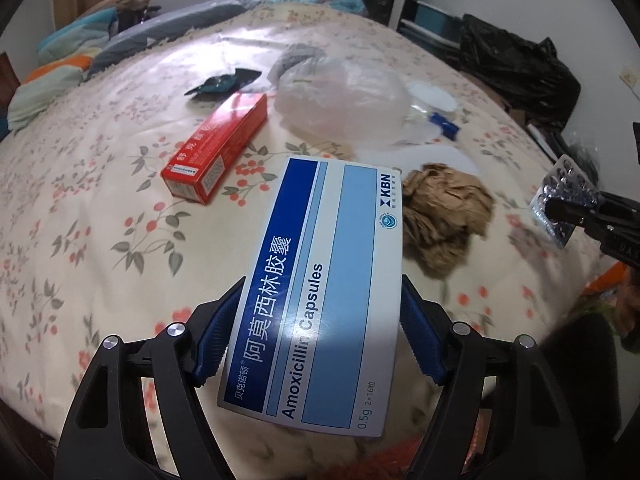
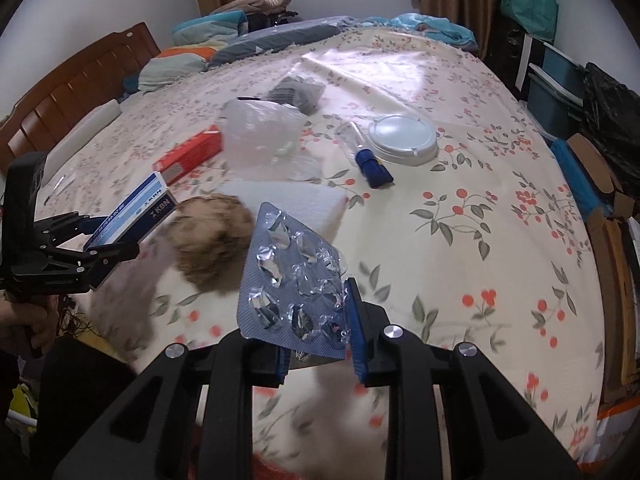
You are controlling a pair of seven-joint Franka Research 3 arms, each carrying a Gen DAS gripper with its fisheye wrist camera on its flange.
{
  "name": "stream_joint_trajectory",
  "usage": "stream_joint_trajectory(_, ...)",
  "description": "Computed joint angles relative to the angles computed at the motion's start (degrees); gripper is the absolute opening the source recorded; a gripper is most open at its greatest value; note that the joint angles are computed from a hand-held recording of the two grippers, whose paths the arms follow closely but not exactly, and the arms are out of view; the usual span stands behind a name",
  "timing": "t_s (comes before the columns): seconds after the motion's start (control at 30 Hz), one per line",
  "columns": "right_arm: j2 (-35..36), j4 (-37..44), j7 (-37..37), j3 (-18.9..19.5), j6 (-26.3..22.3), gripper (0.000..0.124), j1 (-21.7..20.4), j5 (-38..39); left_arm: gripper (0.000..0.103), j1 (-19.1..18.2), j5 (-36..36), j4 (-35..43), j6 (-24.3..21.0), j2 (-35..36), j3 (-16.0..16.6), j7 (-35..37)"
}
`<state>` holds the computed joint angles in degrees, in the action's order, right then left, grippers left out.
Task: Collect trash
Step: 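Carry the Amoxicillin box and blister pack with both tools over the red bin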
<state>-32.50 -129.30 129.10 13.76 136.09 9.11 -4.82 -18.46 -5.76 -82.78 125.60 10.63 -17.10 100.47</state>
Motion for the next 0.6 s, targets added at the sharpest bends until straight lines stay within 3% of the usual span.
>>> stream_joint_trajectory(0.27, -4.56, 0.41, 2.91, 3.41, -3.78, 0.023, 2.51, 0.80, 0.073, 0.33, -5.78, -10.94, 0.76, -11.75, 0.82, 2.97)
stream_joint_trajectory(0.6, -7.51, -1.77, 7.72, 7.68, -5.82, 0.023, 7.37, 3.40, 0.073, -2.79, -11.14, -25.84, -0.16, -25.98, 4.14, 4.36)
